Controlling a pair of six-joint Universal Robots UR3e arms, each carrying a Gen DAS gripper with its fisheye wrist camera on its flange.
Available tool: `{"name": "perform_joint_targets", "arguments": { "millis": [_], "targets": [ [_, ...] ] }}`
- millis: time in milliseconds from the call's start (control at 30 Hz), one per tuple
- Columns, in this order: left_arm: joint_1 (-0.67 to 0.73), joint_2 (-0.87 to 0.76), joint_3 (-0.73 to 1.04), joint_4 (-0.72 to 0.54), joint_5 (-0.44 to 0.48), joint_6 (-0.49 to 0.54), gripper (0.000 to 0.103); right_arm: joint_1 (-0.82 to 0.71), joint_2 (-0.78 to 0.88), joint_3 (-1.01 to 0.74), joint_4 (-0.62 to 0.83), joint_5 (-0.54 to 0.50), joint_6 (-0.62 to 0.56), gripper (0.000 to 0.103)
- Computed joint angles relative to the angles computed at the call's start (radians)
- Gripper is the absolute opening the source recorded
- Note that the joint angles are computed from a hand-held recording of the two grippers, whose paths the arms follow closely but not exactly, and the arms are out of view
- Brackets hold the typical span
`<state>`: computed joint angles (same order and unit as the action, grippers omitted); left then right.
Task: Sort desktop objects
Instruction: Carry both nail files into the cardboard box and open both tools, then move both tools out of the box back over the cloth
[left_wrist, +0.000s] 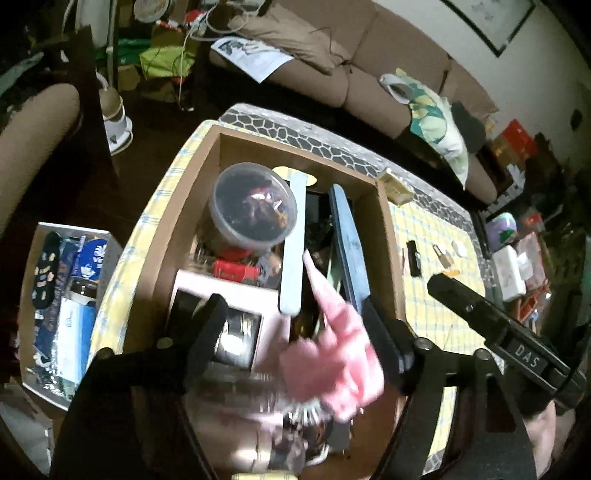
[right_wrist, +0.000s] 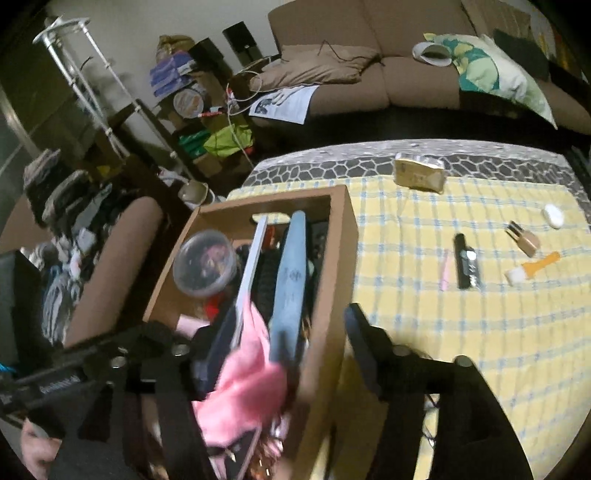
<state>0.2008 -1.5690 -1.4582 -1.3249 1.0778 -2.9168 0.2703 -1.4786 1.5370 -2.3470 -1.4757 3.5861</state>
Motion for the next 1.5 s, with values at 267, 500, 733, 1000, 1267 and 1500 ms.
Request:
{"name": "perform_joint_targets", "arguments": {
  "millis": [267,500,733,1000,1267,1500],
  "targets": [
    [0.049,0.231,-0.157,-0.087,0.046,0.067,0.103,0.160,-0.165,0.080,0.095,-0.218,0.032,0.101],
    [0.086,0.443,-0.225,-0.224,0.014,0.128,0.103,0.300,-0.252,0.107,0.196,-0.366,0.086,0.103],
    [0.093,0.658,-0.303,-0.360,-0.055,0.205,0.103,0.323,-0.473,0.257,0.248,-0.377,0.110,0.103],
    [-0.012,0.869,-0.502,-0.333,-0.060,0.216,0.103,0.197,-0.804,0.541,0.287,-0.299,0.054,0.103],
    [-0.123,0.931,-0.655,-0.193,-0.092,0.175,0.103,-0.196,-1.210,0.805,0.415,-0.021,-0.196,0.103],
    [-0.327,0.689,-0.653,0.190,-0.010,0.063,0.102,-0.405,-1.233,0.913,0.351,0.144,-0.354,0.094]
  ]
}}
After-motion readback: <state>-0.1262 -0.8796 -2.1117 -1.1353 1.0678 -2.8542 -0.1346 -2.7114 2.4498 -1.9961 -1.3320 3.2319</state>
